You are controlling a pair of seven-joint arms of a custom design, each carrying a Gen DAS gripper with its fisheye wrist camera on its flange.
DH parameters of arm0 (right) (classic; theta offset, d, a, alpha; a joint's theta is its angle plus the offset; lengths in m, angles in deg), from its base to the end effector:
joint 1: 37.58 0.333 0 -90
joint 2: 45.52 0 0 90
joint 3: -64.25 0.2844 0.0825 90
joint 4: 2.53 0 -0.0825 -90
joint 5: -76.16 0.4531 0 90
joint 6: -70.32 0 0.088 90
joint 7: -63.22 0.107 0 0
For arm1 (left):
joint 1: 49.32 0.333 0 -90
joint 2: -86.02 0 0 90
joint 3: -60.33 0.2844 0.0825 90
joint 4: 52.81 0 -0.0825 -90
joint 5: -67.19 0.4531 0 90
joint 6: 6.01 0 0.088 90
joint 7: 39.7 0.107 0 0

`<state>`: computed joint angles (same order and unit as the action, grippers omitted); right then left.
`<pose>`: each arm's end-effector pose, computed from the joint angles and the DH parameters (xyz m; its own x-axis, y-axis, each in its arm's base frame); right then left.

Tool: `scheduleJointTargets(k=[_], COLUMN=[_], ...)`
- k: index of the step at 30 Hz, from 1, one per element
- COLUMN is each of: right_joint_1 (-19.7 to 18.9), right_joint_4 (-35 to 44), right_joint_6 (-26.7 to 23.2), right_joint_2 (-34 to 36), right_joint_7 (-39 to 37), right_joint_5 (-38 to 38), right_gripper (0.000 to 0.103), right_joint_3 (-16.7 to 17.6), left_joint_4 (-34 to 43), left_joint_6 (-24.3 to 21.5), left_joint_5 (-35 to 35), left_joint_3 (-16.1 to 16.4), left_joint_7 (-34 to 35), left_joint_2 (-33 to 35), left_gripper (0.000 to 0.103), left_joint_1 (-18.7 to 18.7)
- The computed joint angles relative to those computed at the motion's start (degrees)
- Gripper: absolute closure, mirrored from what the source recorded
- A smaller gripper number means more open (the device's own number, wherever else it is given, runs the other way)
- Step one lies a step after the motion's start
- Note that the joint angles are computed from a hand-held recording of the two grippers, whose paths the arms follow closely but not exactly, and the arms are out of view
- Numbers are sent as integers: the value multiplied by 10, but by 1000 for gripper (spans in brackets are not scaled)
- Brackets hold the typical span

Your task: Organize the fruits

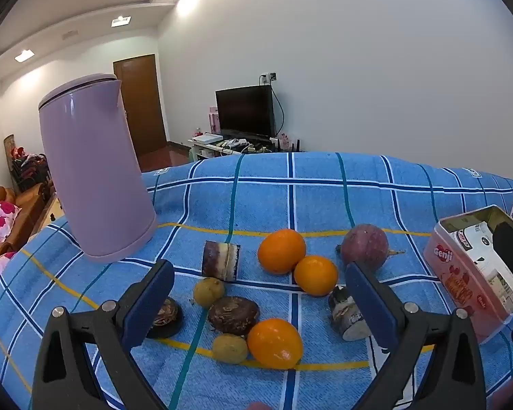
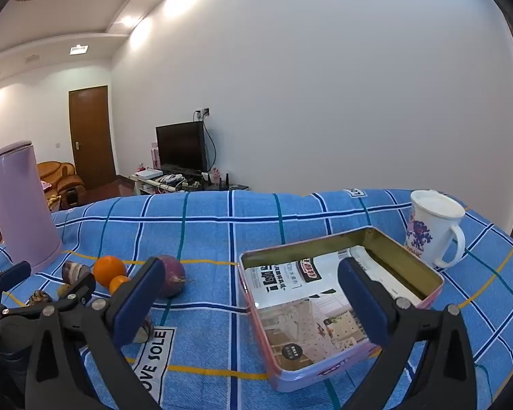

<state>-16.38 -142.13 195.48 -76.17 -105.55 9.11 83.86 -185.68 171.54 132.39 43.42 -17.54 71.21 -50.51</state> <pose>0.4032 0.3074 0.4843 -0.4189 -0.9079 -0.0171 -0.3235 0.1668 -0.9314 0.5094 -0.2504 0.4555 -0.2469 -0.9676 -0.0532 -0.4648 0.1664 -0.8696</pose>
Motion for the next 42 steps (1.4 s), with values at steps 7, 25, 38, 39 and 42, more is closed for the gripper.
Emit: scheduleJointTargets(k=[7, 25, 38, 39, 42], right_joint_1=[0, 1, 0, 0, 0], right_joint_4=[0, -4, -5, -6, -5], right_joint_6=[0, -30, -28, -27, -28], right_joint_2=[0, -6, -6, -6, -6], right_joint_7=[0, 1, -2, -2, 0], right_joint_5=[0, 32, 37, 38, 39], right_gripper=[0, 0, 0, 0, 0], right_joint_3=[0, -8, -8, -9, -8], left_joint_4=[-3, -7, -10, -10, -10], left_joint_6=[11, 48, 47, 48, 48], left_joint_5=[-53, -1, 4, 9, 11], left_joint_3=[23, -40, -39, -42, -41], left_joint_7=[54, 20, 8, 2, 0], left_joint_2=[8, -13, -17, -18, -17], left_gripper=[2, 2, 2, 2, 2], left_joint_1=[-17, 47, 43, 49, 48])
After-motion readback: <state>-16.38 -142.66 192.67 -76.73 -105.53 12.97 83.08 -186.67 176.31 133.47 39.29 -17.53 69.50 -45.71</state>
